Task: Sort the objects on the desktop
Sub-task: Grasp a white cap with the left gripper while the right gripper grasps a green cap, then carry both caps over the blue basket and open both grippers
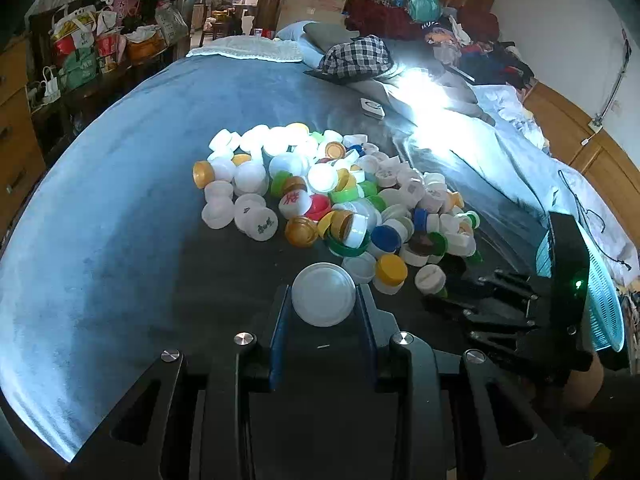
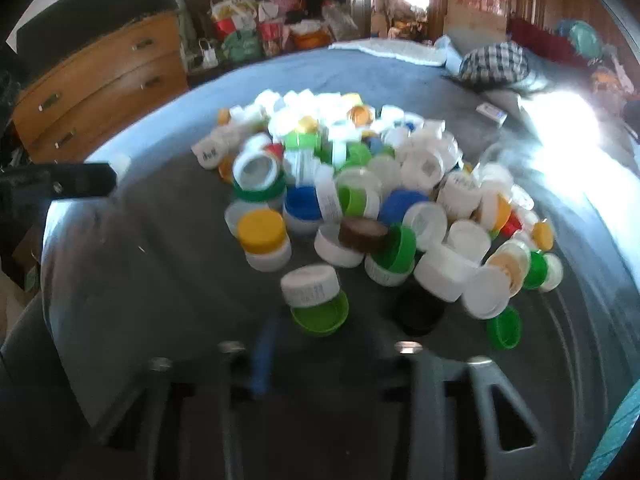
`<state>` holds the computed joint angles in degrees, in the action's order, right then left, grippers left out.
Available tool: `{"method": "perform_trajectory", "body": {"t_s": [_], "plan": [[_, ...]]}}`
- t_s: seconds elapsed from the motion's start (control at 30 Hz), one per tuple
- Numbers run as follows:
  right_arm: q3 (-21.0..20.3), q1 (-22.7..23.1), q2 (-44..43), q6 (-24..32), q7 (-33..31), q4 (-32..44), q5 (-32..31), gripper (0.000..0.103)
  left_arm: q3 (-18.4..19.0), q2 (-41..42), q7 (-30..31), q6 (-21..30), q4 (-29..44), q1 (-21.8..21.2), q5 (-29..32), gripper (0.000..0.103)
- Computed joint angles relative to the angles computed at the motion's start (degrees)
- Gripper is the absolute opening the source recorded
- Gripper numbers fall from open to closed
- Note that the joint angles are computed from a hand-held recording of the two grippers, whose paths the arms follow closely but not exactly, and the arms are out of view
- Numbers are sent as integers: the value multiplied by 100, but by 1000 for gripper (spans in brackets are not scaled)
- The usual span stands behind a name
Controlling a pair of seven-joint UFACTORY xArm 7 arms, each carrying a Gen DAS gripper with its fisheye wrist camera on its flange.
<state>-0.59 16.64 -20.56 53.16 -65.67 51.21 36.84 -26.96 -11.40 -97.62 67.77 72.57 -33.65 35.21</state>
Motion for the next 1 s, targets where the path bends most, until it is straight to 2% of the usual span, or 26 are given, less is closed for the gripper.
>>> {"method": "perform_trajectory", "body": {"t_s": [0.13,0.17,0.23,0.3,0.33,0.43,0.63,0.83,0.97,1.0], "plan": [[6,-93,-1,361,265,234,-243,33,-10,69,18,45,137,-14,73,27],[-60,-72,-64,454,186,328,-137,33,-16,93,14,52,177,-20,112,27],[-163,18,-300,192,31,319,-4,33,-10,187,48,82,285,-43,145,27],[235,-345,-60,194,339,410,-750,32,34,300,83,84,388,-83,119,27],[212,-366,37,297,571,497,-985,32,47,350,81,104,448,-111,135,27],[-81,-382,42,666,612,682,-899,32,93,474,125,198,617,-213,172,27],[-306,-604,-245,745,684,650,-780,33,188,841,280,404,1153,-440,388,27],[-627,-735,-849,774,853,639,-473,33,434,1727,843,864,2405,-956,707,27],[-870,-804,-962,677,917,839,-340,33,640,2597,1358,1255,3686,-1403,932,27],[-959,-841,-955,662,939,930,-311,33,715,2969,1615,1417,4250,-1584,1045,27]]}}
